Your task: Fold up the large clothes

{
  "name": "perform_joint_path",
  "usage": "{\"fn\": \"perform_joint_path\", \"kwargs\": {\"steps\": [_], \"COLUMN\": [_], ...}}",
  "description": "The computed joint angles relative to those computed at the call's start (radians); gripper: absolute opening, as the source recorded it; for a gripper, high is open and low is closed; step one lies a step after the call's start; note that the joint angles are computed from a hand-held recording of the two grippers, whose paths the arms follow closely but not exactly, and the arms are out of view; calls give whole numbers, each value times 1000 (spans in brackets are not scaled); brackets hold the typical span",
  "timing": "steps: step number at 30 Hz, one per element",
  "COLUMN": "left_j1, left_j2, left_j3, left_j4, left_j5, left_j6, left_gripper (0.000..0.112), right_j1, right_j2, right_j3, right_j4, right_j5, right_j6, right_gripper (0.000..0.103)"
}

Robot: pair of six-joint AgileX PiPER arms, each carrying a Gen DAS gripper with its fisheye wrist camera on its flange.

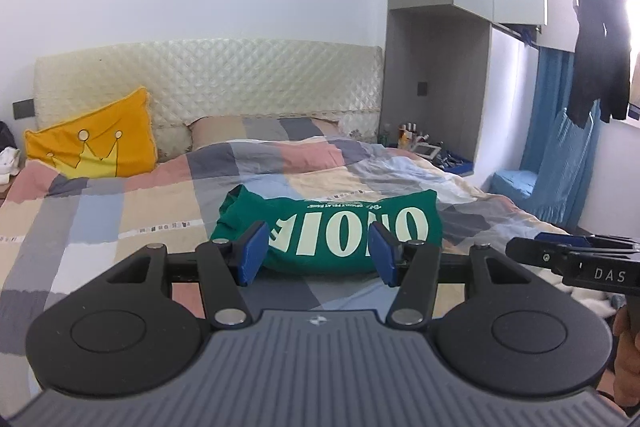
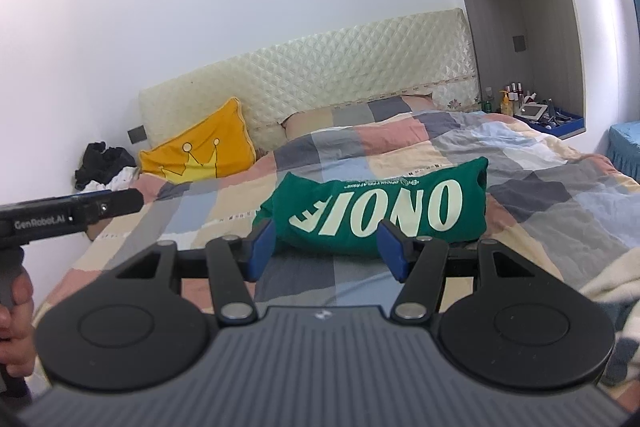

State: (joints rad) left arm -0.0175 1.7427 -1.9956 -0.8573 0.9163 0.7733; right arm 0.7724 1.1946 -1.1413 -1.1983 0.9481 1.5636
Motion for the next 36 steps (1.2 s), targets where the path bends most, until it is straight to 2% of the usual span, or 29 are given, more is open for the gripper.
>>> {"fn": "perform_joint_path", "kwargs": {"steps": [5, 11, 16, 22, 36], "left_j1": [32, 49, 49, 54, 60], "left_j2": [-47, -60, -48, -40, -56], "left_j3": [152, 242, 259, 255, 280], "left_j4": [-99, -152, -152, -171, -197], "left_j5": [-47, -77, -89, -88, -80], "left_j6": [90, 143, 163, 194, 219], "left_gripper": [60, 62, 62, 62, 62], "right_j1": [43, 83, 90, 152, 171], "right_j2": [27, 66, 81, 110, 95], "right_j3": [26, 26, 36, 12, 10], "right_j4": [-41, -42, -37, -51, -51], "right_j5": [42, 111, 131, 228, 249], "right_j6": [67, 111, 134, 123, 114], "right_gripper": [60, 60, 60, 60, 60]}}
